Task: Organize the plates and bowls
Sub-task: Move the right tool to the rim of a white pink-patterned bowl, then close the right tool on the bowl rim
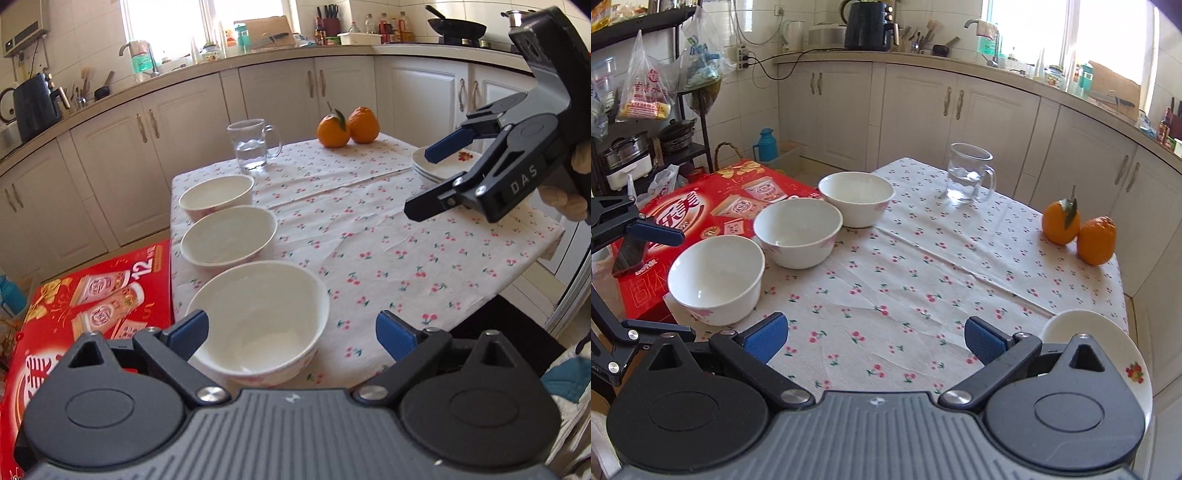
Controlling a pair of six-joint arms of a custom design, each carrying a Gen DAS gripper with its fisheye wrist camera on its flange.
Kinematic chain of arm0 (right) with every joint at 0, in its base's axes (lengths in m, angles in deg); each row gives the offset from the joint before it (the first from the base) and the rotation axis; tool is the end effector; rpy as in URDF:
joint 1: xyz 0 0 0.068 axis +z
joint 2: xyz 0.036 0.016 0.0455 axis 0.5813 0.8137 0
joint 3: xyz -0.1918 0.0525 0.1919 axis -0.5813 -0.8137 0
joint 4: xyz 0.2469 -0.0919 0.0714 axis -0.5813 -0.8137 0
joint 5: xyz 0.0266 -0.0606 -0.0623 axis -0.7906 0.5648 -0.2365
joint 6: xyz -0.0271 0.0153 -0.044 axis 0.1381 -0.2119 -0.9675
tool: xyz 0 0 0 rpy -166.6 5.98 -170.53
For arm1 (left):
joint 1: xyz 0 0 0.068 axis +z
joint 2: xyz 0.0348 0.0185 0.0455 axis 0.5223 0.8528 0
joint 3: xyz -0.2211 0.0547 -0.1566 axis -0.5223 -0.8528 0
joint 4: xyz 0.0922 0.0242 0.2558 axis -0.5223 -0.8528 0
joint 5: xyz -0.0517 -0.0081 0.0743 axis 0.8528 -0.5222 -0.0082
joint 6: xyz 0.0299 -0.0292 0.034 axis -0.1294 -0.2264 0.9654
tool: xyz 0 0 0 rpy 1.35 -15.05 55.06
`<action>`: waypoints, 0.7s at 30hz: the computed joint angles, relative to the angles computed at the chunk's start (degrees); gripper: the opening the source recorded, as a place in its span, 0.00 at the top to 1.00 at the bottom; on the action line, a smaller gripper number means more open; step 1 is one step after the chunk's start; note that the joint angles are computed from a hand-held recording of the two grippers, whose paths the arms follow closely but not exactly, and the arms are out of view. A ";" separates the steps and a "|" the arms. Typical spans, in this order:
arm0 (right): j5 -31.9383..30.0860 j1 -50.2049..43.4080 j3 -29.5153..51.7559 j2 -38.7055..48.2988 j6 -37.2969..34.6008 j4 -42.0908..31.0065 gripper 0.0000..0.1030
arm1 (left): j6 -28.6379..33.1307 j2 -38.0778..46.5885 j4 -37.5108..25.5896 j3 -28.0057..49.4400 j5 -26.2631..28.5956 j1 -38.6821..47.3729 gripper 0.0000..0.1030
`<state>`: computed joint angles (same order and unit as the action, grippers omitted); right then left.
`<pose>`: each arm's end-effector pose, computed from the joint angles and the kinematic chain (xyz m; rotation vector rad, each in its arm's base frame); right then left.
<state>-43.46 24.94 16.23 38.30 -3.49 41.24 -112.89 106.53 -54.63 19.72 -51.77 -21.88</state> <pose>0.3091 -0.0354 0.2647 -0.9705 2.1061 0.3595 0.1686 -0.1911 0.2339 0.2790 2.2379 0.0764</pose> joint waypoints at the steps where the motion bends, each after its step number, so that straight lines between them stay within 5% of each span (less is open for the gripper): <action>1: 0.32 1.50 -0.23 -0.16 0.57 0.12 0.00 | -0.56 -0.82 -0.36 -0.96 0.17 0.27 0.06; 15: -0.16 15.73 3.23 6.30 3.65 -2.70 0.03 | -0.01 -2.66 9.13 -9.59 5.91 7.09 0.07; 21: -0.18 18.50 6.95 11.67 4.70 -4.73 0.16 | 0.79 -1.52 12.14 -10.00 7.35 7.78 0.10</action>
